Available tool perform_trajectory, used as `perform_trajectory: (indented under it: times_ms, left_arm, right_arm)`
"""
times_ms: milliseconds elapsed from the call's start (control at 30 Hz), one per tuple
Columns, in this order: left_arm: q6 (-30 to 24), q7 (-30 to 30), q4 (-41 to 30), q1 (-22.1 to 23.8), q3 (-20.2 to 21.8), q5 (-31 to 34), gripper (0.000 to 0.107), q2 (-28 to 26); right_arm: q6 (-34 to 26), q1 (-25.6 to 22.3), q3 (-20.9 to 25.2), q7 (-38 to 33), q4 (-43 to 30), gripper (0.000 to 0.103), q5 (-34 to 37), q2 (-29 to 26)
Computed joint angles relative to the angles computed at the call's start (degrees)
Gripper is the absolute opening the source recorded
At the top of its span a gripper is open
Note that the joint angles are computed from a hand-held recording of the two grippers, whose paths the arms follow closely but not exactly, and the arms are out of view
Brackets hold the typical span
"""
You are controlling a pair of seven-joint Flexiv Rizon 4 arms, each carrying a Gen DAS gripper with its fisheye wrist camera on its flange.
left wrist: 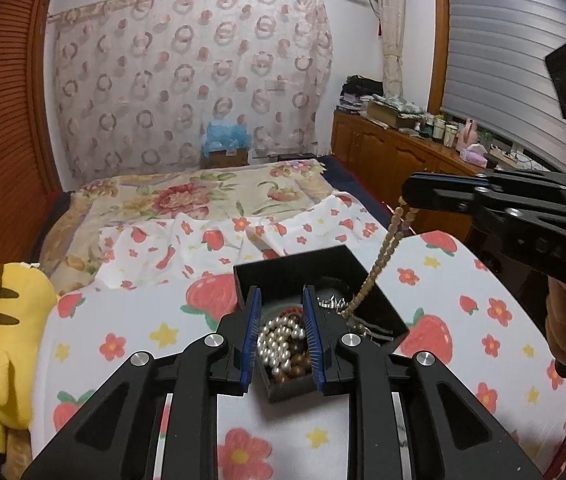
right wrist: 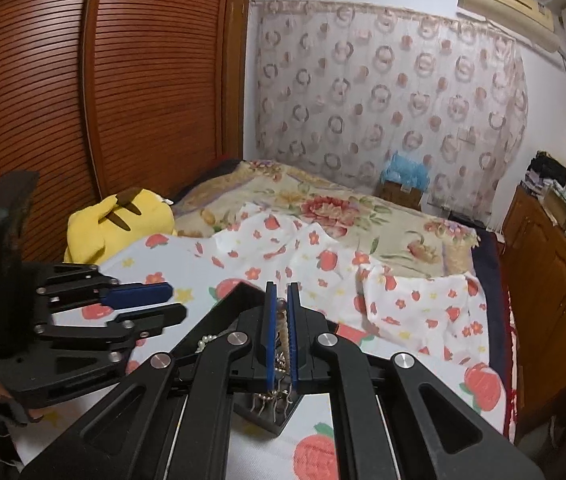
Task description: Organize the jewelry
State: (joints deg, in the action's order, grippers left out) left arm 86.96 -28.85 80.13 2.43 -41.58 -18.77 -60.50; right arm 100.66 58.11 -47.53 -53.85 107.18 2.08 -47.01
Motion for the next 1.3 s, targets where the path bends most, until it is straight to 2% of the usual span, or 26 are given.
perform_trajectory:
  times_ms: [100,200,333,500,600,700,833,900,1033,1300]
  left_arm:
    - [2.04,-0.04,2.24,1.11,-0.68,0.94,0.022,0.23]
    - [3.43,0.12,3.72,2.32,-1.7,2.88,0.03,0.02]
    - [4.54,-0.59,4.93,3.3,-2.38,5.37,0.032,-0.08]
    - [5.1,-1.33,6.93,5.09,-3.94,7.58,0.04,-0.1]
    - [5.63,-1.72,8.57,6.17,-4.63,8.93,0.05,-0.04]
    - [5.85,-2.08,10.09,7.2,-5.27,10.27,0.052,-0.17]
    - [7.09,-2.29,11.46,7.57,-5.22,12.05,0.065,-0.5]
    - [7.45,-2.66,11.82,7.55,-4.97,12.86,0.075,-0.58]
    - [6.72,-3.02,12.87,7.98,-5.02,13.85,0.088,-0.69]
    - [5.98,-3.48,14.55,6.94,-2.04,14.0,0.088,0.29]
  right_arm:
    - [-0.41,-1.83,2.19,0.17,-0.51,0.007,-0.53,0.2]
    - [-0.74,-1.39,1.29,1.29,-0.68,0.008,-0.39,-0.79]
    - [1.31,-1.43,1.28,1.34,0.26,0.023,0.72,-0.43]
    - [2.46,-0.76,1.44,-0.15,1.81,0.023,2.02,0.39]
    - [4.52,0.59,2.11,-1.78,4.95,0.023,3.76,1.31]
    - [6.05,2.47,2.7,-3.6,7.89,0.023,6.1,1.59]
    - [7.93,3.69,4.75,-5.77,11.06,0.023,9.3,2.11]
    - [9.06,4.31,5.82,-6.61,12.66,0.023,11.01,2.24]
    - [9.93,5.49,7.88,-7.99,14.9,0.032,13.97,1.82]
    - [9.06,3.51,14.24,-8.83,15.93,0.032,13.55,1.0]
